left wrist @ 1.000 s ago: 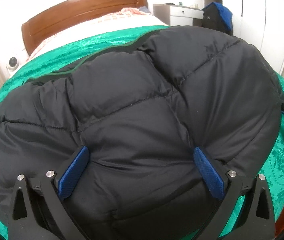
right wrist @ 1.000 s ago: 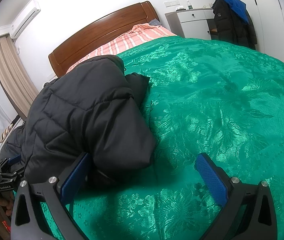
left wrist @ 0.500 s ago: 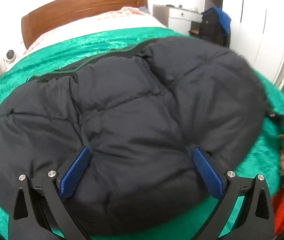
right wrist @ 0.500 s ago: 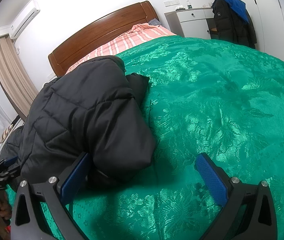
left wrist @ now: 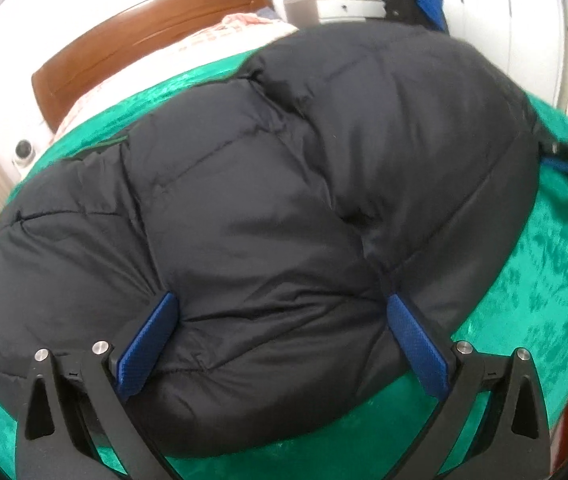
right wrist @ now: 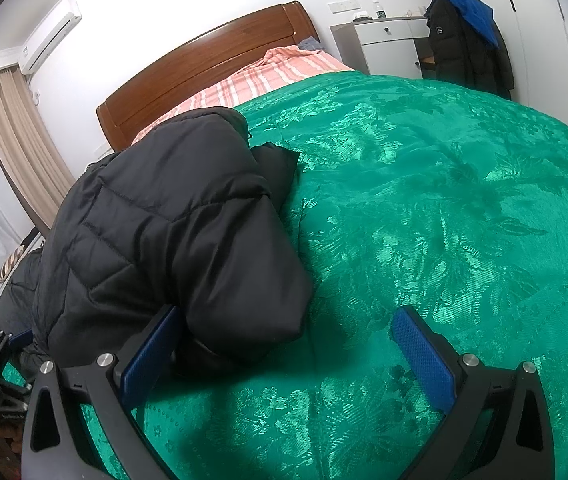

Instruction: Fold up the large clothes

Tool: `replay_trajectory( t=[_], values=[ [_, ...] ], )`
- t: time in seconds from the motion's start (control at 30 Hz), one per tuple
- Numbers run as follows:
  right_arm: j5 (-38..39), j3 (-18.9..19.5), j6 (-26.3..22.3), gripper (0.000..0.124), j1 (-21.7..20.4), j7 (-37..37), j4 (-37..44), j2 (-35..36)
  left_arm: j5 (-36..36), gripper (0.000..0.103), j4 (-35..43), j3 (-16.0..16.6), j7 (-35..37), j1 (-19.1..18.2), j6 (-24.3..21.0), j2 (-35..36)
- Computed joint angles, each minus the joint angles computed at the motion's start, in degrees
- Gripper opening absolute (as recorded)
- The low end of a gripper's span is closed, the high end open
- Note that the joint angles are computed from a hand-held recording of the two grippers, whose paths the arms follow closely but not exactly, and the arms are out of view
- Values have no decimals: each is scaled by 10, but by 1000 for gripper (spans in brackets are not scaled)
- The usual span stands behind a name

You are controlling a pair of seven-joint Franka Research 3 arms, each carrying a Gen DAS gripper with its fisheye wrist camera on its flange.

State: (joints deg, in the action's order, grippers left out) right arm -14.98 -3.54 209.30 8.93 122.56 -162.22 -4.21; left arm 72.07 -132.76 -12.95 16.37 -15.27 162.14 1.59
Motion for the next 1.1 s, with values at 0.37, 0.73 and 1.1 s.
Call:
replay_trajectory(
  t=[0.37,0.73,1.1],
  values=[
    [-11,-3,-3,102,-1,8,2,-1,-42,103,2,-10,34,-12,-34,-5],
    [-12,-3,-3,102,-2,9,2,0,-128,103,-16,-33,103,-34,-87,-37],
    [-15,-4,-3,102,-2,12,4,1,-162,103,-35,-56,117,-56,-118,-62]
  ],
)
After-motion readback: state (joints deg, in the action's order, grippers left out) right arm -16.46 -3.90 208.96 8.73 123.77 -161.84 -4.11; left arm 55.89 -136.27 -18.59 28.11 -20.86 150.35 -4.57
